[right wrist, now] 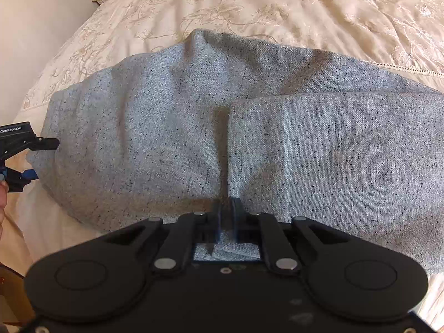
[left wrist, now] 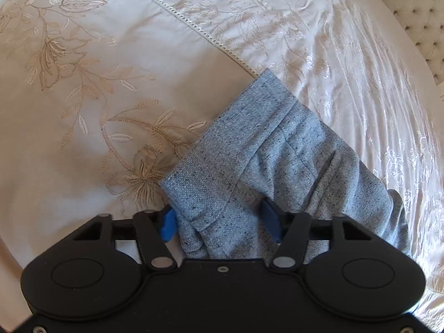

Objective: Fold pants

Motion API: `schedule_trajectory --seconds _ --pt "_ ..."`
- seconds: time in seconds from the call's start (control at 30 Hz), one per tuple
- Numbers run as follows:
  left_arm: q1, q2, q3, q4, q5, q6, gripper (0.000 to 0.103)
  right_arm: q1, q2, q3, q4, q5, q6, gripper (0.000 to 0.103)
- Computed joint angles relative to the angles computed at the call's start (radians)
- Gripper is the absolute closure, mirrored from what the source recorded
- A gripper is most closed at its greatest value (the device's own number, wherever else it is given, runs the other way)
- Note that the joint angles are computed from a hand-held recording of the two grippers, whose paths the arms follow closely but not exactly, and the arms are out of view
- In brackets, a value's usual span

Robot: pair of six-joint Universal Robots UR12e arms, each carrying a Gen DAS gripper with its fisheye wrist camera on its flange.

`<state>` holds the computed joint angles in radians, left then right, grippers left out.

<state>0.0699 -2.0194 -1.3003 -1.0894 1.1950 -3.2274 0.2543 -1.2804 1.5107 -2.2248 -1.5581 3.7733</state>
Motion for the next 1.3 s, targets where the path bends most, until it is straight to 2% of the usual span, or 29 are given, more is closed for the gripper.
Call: schedule_trajectory --seconds 0.03,0.1,0.2,0.27,0.3,0.37,0.4,0.53,0.63,0.73,0.8,0.9,1.0,1.07,1.13,1.23,1.3 --pt "-0.001 0.004 -0.001 0.005 -0.002 0.030 0.062 0.000 0.000 -0.003 0.001 -0.003 0.001 0.092" --pt "-0.008 0.017 -0.003 0.027 0.014 0.084 0.068 0.006 -0.010 0.001 -0.021 -0.042 0.004 0.090" --pt "-0.010 0.049 -0.019 0.088 -0.011 0.131 0.071 0.012 -0.015 0.003 -0.042 -0.054 0.006 0.090" --pt "-0.011 0.069 -0.022 0.113 -0.041 0.148 0.072 0.013 -0.008 -0.007 -0.005 -0.028 -0.014 0.090" --pt "-0.013 0.078 -0.023 0.121 -0.054 0.162 0.073 0.010 -0.001 -0.013 0.036 0.014 -0.024 0.090" --pt "-0.019 0.099 -0.029 0.138 -0.087 0.199 0.073 0.001 0.002 0.006 0.032 0.079 -0.003 0.095" --pt "-0.027 0.107 -0.033 0.153 -0.087 0.219 0.074 0.002 0.001 0.021 0.006 0.074 0.019 0.097" --pt "-0.060 0.149 -0.065 0.232 -0.078 0.305 0.074 -0.021 -0.011 0.026 0.003 0.135 0.013 0.096" --pt "-0.089 0.176 -0.078 0.256 -0.065 0.346 0.075 -0.041 -0.045 0.066 -0.083 0.169 -0.011 0.092" --pt "-0.124 0.205 -0.098 0.290 -0.066 0.389 0.076 -0.073 -0.092 0.116 -0.159 0.186 0.012 0.090" --pt "-0.158 0.221 -0.114 0.320 -0.070 0.429 0.076 -0.101 -0.124 0.154 -0.187 0.206 0.041 0.090" --pt "-0.218 0.234 -0.142 0.350 -0.082 0.468 0.076 -0.143 -0.166 0.203 -0.198 0.218 0.038 0.090" --pt "-0.287 0.231 -0.164 0.328 -0.076 0.470 0.076 -0.200 -0.221 0.266 -0.181 0.233 0.026 0.089" --pt "-0.341 0.219 -0.181 0.318 -0.022 0.465 0.074 -0.235 -0.252 0.302 -0.158 0.247 0.019 0.082" --pt "-0.383 0.197 -0.177 0.248 0.009 0.472 0.070 -0.268 -0.280 0.327 -0.106 0.244 -0.011 0.081" --pt "-0.415 0.180 -0.161 0.139 0.020 0.476 0.070 -0.314 -0.325 0.378 -0.073 0.266 -0.055 0.083" --pt "-0.417 0.198 -0.181 0.153 0.008 0.474 0.070 -0.336 -0.341 0.383 -0.033 0.277 -0.110 0.083"
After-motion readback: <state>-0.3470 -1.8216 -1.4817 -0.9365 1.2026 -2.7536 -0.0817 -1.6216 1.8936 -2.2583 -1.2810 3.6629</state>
